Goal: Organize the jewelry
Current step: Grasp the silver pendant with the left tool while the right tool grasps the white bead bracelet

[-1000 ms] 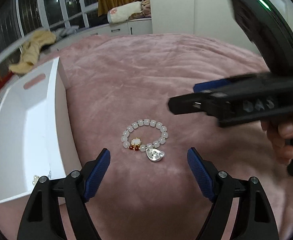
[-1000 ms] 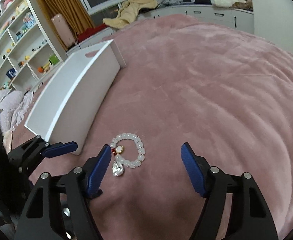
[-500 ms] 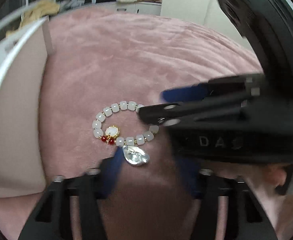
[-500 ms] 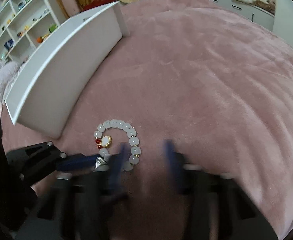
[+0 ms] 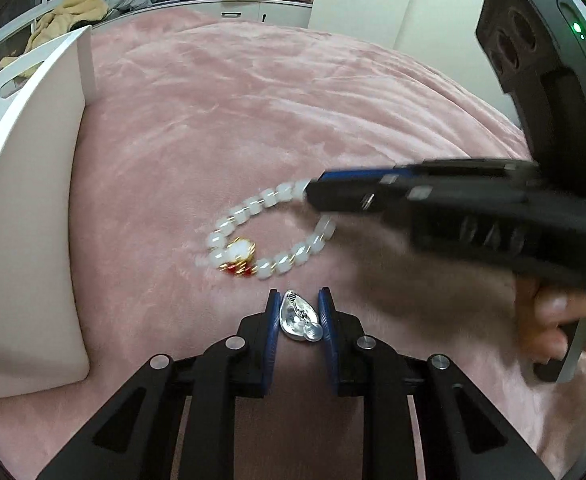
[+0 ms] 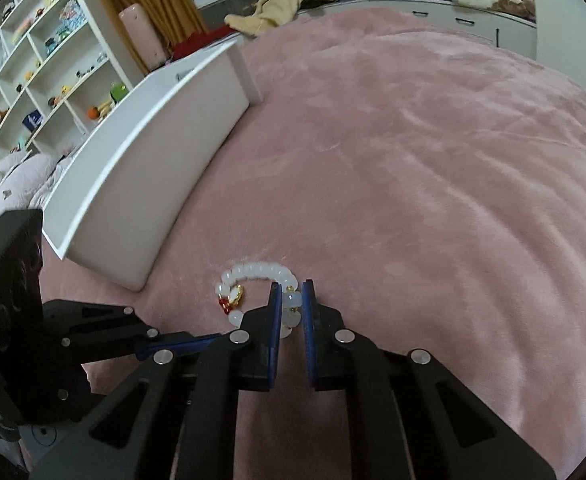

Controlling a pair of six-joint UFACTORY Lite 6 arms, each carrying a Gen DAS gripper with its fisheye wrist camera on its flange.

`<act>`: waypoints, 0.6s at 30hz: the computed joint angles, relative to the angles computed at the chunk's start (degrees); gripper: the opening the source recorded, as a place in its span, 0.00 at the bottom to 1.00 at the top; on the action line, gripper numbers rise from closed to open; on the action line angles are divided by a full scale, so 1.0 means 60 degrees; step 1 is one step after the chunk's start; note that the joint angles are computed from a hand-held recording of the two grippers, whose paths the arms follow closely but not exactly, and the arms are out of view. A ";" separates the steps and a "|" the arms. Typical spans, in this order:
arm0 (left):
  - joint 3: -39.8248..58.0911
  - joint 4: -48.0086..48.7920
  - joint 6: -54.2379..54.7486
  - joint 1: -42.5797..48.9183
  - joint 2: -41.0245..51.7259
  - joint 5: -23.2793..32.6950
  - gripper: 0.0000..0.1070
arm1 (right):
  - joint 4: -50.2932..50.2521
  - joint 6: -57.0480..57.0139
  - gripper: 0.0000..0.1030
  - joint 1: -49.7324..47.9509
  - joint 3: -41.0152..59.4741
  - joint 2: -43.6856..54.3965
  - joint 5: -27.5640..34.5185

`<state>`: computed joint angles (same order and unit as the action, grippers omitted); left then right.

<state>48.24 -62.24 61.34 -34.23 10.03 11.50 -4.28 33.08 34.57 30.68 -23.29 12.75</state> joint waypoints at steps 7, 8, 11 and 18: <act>-0.0126 0.0818 -0.0606 0.0067 -0.0408 0.0092 0.22 | -0.1683 0.1707 0.10 0.0495 0.0516 -0.0686 0.1581; -0.0178 0.1133 -0.0906 0.0063 -0.0559 0.0116 0.22 | -0.1916 0.1955 0.10 0.0615 0.0588 -0.0825 0.1869; -0.0326 0.2412 -0.2125 0.0026 -0.1136 0.0232 0.22 | -0.2227 0.2343 0.10 0.0864 0.0685 -0.1240 0.2508; -0.0150 0.4576 -0.4265 0.0055 -0.2127 0.0782 0.22 | -0.2699 0.2841 0.10 0.1335 0.1258 -0.1818 0.4068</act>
